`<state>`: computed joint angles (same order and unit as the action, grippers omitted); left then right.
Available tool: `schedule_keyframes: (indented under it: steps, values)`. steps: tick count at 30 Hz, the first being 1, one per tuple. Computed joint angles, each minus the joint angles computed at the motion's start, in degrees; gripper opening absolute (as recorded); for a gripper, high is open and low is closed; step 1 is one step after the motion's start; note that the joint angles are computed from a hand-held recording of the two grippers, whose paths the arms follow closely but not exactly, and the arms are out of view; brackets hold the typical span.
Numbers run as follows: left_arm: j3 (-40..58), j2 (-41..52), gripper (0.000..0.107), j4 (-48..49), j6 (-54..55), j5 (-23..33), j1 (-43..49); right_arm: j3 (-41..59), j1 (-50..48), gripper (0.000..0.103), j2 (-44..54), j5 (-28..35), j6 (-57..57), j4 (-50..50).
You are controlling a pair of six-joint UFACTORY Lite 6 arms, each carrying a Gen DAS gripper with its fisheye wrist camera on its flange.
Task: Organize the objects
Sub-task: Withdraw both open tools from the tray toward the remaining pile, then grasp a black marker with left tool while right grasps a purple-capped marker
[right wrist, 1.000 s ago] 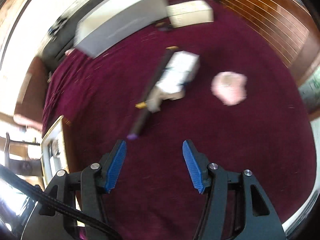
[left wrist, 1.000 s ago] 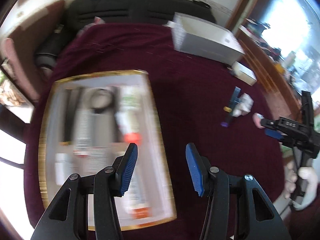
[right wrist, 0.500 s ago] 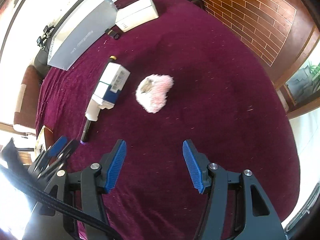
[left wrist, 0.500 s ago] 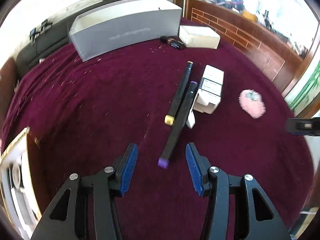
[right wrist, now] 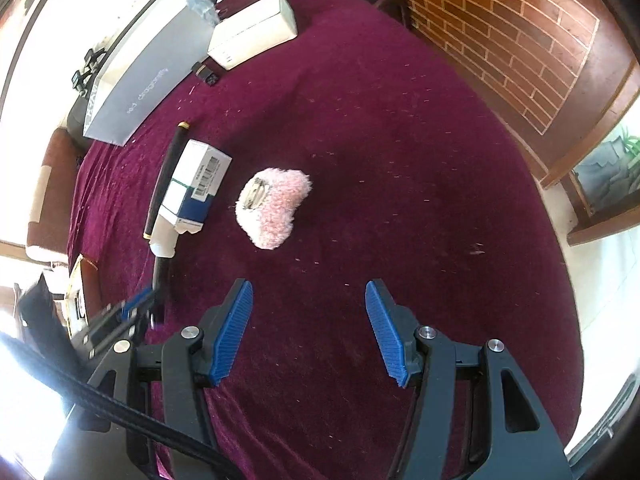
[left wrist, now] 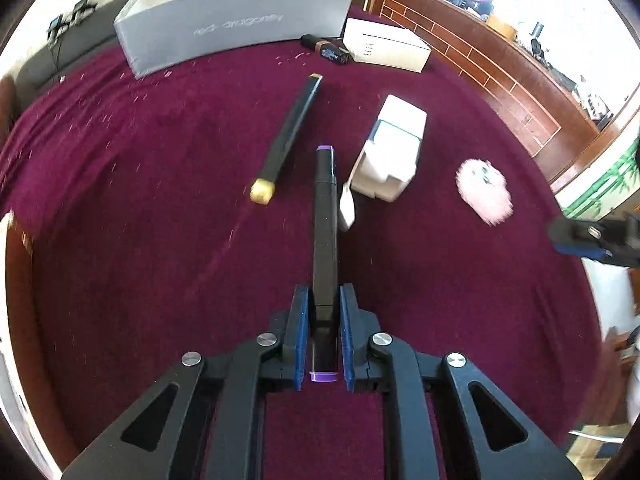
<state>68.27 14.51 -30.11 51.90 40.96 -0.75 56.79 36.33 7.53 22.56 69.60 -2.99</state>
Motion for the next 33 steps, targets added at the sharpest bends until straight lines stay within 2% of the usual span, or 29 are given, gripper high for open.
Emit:
schedule_keyframes:
  steps: [4, 7, 9, 11, 15, 20, 22, 25, 27, 29, 33]
  values:
    - [-1.31, -4.05, 0.011, -3.59, 3.77, 5.3, 4.95, 2.27, -0.93, 0.058, 3.01, -1.15, -6.8, 5.24]
    - [5.98, -1.05, 0.014, -7.39, 4.08, 9.35, 6.88, 3.41, -1.51, 0.058, 4.26, -1.23, -9.84, 7.35]
    - [14.72, 4.88, 0.026, -7.97, 0.66, 11.89, 6.17, 3.44, -1.72, 0.058, 4.63, -1.62, -11.19, 8.81]
    - [20.99, 9.34, 0.03, -8.45, -2.01, 13.08, 5.01, 2.87, -1.62, 0.058, 4.29, -2.07, -11.5, 9.49]
    - [29.56, 16.24, 0.03, -3.04, -6.56, 6.64, -1.36, 0.35, -1.15, 0.058, 1.38, -1.58, -7.93, 6.36]
    - [41.74, 29.66, 0.03, 11.81, -17.64, -0.5, -9.54, -6.15, -1.89, 0.058, -5.14, -1.09, -2.87, 3.11]
    - [42.76, 32.05, 0.03, 16.05, -19.83, -2.67, -11.73, -7.92, -2.18, 0.058, -7.21, -0.54, -1.47, 2.17]
    - [37.58, 30.49, 0.029, 17.91, -18.71, -8.79, -13.92, -10.28, -2.38, 0.058, -9.97, 0.36, 0.83, 0.29]
    - [39.68, 31.4, 0.011, 15.84, -19.07, -4.94, -13.31, -10.64, -2.79, 0.058, -10.42, 0.5, 0.85, 0.25]
    - [39.45, 30.77, 0.011, 15.81, -19.56, -3.61, -12.65, -9.83, -3.15, 0.058, -9.51, 0.51, -0.35, 1.04]
    - [35.42, 26.38, 0.011, 8.67, -14.78, -0.94, -6.93, -4.67, -2.7, 0.058, -4.58, 0.04, -4.09, 3.21]
